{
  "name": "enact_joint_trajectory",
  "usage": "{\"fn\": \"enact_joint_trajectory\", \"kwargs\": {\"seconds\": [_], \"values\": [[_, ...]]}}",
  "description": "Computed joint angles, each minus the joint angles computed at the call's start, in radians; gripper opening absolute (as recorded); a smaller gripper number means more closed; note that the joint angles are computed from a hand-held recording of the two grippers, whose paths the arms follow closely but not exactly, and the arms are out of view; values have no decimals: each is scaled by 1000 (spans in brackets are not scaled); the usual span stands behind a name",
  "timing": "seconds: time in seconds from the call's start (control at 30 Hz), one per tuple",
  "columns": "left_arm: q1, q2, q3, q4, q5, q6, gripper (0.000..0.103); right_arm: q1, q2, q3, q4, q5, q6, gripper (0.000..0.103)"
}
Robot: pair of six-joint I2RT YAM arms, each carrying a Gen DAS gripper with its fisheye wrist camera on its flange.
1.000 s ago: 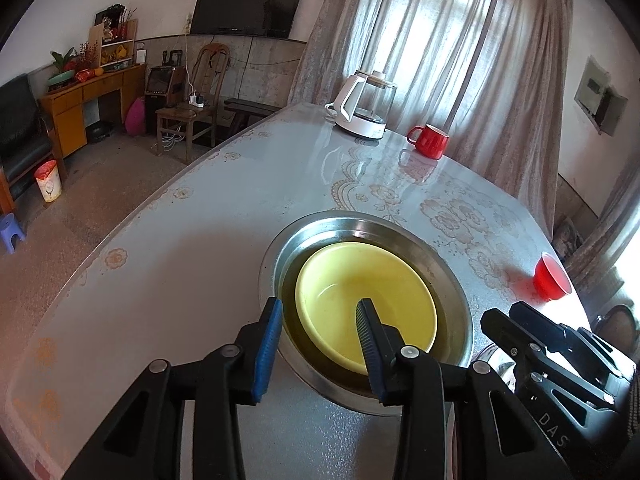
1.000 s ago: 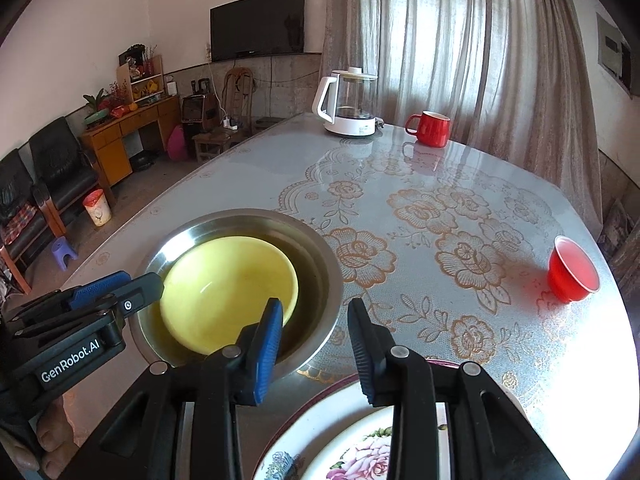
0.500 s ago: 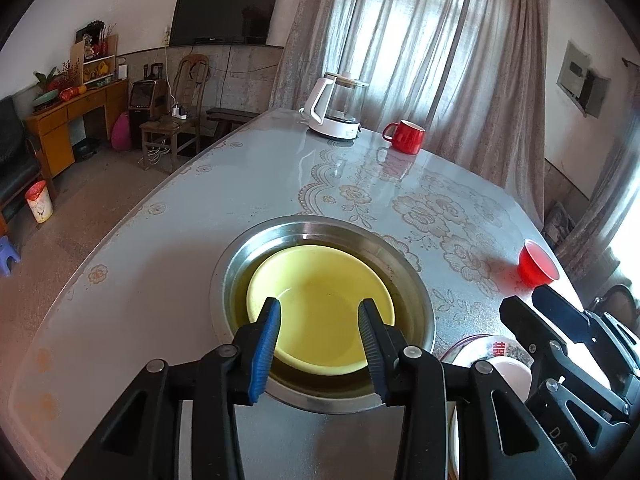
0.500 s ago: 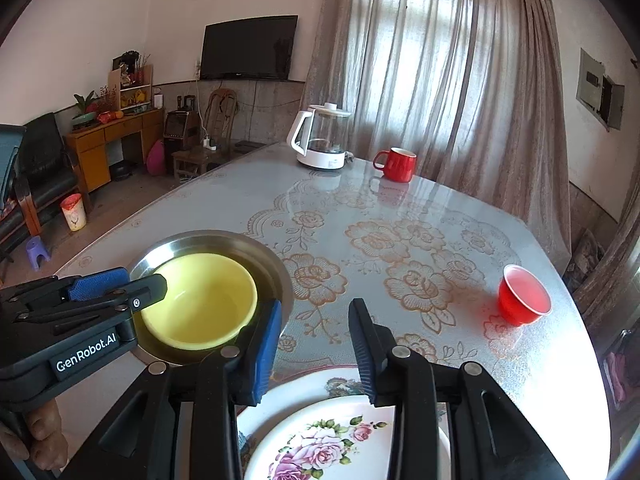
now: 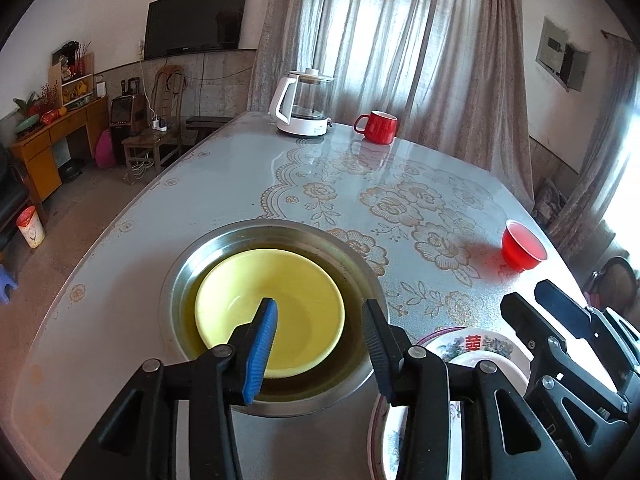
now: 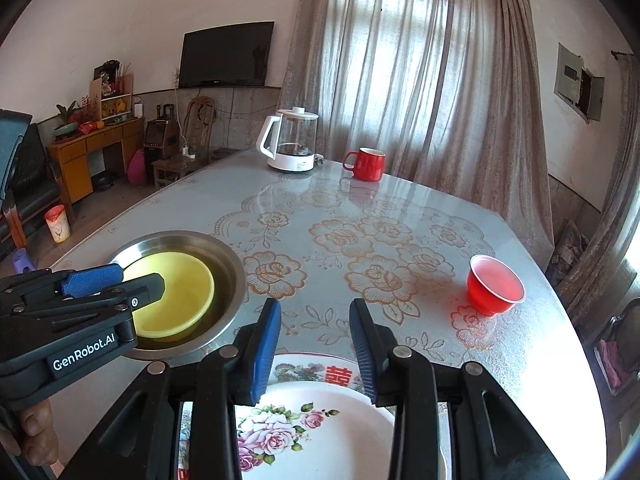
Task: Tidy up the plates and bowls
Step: 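Move both tools away from the basin to the red-and-white bowl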
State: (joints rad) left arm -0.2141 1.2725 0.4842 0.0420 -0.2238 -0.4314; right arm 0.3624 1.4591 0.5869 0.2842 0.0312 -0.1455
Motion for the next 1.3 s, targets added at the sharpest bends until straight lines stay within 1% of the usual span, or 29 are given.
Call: {"fn": "enact_joint_trajectory", "kwargs": {"seconds": [0.17, 0.23, 0.5, 0.6, 0.67, 0.77, 0.9, 1.17, 1.3], "values": [[-59, 43, 47, -13, -31, 7, 46, -56, -1, -4, 0, -26, -1, 36], [-88, 70, 72, -15, -48, 14, 49, -89, 7, -2, 0, -42, -1, 36], [-172, 238, 225, -49, -67, 49, 50, -282, 87, 40, -26, -147, 3, 36], [-198, 302, 289, -67, -62, 59, 50, -376, 128, 78, -61, -201, 10, 36], [-214, 333, 320, -69, -56, 62, 50, -432, 159, 105, -76, -223, 17, 36], [-240, 367, 356, -71, -65, 72, 50, -519, 208, 157, -118, -284, 43, 36], [-258, 415, 406, -83, -60, 88, 50, -601, 272, 221, -164, -342, 71, 36], [-279, 496, 494, -95, -55, 128, 50, -696, 413, 371, -262, -476, 113, 36], [-282, 547, 560, -123, -42, 137, 50, -711, 463, 442, -290, -487, 128, 36]]}}
